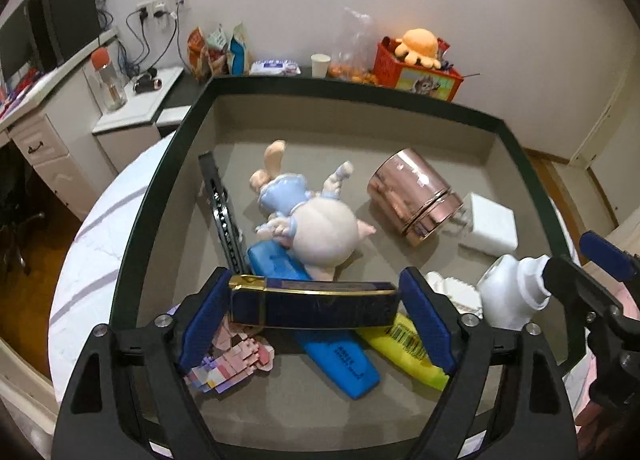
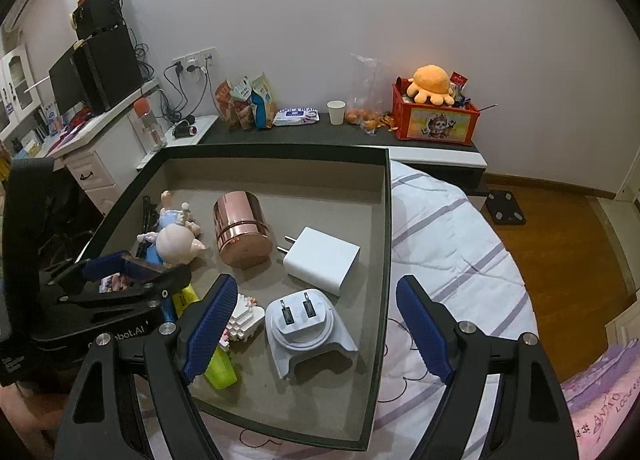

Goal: Organize rigid objects
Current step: 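Carry the blue box into the pink box and release it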

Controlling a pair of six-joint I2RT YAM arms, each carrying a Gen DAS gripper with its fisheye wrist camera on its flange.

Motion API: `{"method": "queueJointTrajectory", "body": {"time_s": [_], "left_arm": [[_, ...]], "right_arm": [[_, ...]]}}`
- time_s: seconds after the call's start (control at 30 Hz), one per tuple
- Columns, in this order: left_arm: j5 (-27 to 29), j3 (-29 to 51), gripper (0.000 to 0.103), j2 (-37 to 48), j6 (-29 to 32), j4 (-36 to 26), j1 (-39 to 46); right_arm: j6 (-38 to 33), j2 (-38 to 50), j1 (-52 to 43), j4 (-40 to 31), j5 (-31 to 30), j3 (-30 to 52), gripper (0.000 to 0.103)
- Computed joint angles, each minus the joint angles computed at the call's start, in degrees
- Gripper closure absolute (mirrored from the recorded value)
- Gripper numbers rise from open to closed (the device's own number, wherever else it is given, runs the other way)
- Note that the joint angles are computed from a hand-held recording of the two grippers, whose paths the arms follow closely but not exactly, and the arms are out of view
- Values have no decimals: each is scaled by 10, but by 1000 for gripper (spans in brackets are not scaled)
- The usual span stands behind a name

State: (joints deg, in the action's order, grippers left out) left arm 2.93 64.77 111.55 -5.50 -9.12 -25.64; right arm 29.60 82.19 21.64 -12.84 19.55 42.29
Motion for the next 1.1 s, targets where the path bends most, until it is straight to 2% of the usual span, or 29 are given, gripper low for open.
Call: {"method": "queueJointTrajectory", "body": {"time_s": [0.13,0.23,0.4,0.5,0.57,0.6,0.87,1.1], "left_arm": [[-3,-25,5,-25,1,12,0],[1,-65,3,-70,2,32,4],[-33,-140,0,-169,14,51,0],[-38,-178,0,-232,16,38,1],[-37,-197,0,-270,18,26,4],[-38,-207,0,-289,18,18,6],[-27,-268,0,-437,17,-47,26],[-63,-318,0,-570,14,-93,13]], "right_arm": [[3,-8,9,-9,5,2,20],[12,-29,25,-26,18,1,20],[41,-73,68,-63,49,-1,20],[72,-103,108,-91,83,-1,19],[95,-127,130,-106,97,-6,11],[103,-135,138,-110,105,-9,0],[190,-184,241,-189,175,2,0],[270,-190,332,-260,228,17,0]]}}
